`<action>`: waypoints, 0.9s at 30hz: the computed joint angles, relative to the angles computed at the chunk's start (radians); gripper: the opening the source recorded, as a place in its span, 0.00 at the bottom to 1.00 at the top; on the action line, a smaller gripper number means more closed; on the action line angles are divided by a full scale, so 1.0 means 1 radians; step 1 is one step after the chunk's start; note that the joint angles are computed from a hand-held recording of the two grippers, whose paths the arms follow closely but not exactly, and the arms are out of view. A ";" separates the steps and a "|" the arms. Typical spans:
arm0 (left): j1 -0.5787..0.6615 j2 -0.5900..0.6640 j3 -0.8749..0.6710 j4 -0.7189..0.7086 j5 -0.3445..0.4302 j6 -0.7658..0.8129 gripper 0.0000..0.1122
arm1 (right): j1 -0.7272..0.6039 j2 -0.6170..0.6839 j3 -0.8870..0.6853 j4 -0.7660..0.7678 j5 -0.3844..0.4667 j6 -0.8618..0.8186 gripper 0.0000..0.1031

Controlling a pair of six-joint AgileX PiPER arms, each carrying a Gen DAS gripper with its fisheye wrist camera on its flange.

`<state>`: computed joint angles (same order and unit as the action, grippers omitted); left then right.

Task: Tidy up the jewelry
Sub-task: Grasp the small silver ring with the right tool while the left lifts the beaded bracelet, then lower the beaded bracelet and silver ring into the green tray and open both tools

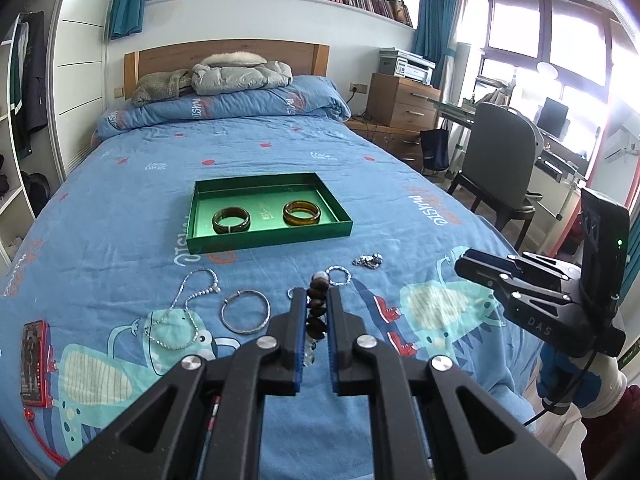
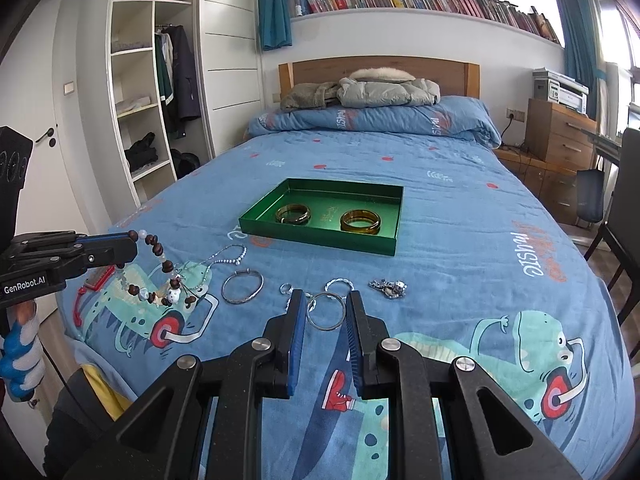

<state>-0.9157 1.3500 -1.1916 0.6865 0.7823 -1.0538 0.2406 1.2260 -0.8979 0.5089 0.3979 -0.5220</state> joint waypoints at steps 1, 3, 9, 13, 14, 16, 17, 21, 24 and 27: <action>0.019 0.004 -0.012 -0.011 -0.005 0.021 0.07 | 0.002 0.011 -0.017 -0.010 0.002 0.008 0.19; 0.058 0.014 -0.037 -0.035 -0.017 0.067 0.07 | 0.001 0.040 -0.058 -0.018 0.007 0.011 0.19; 0.200 0.081 -0.154 -0.132 -0.056 0.232 0.08 | -0.029 0.163 -0.220 0.026 0.034 -0.037 0.19; 0.306 0.160 -0.254 -0.225 -0.081 0.352 0.08 | -0.045 0.272 -0.363 0.052 0.056 -0.051 0.19; 0.332 0.185 -0.281 -0.250 -0.086 0.382 0.08 | -0.046 0.306 -0.406 0.051 0.061 -0.051 0.19; 0.387 0.248 -0.349 -0.313 -0.091 0.452 0.08 | -0.047 0.369 -0.483 0.053 0.072 -0.052 0.19; 0.411 0.282 -0.386 -0.338 -0.091 0.480 0.08 | -0.045 0.404 -0.526 0.049 0.080 -0.047 0.19; 0.511 0.464 -0.596 -0.459 -0.059 0.608 0.08 | -0.039 0.576 -0.729 0.031 0.123 -0.015 0.19; 0.564 0.636 -0.827 -0.510 0.013 0.669 0.08 | -0.028 0.715 -0.895 -0.013 0.164 0.035 0.19; 0.602 0.837 -1.125 -0.538 0.113 0.712 0.08 | -0.017 0.877 -1.110 -0.074 0.233 0.107 0.19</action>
<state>-0.3139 2.1872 -2.3162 0.1483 0.8956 -0.3419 0.2241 2.1032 -2.0078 0.4348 0.6312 -0.4152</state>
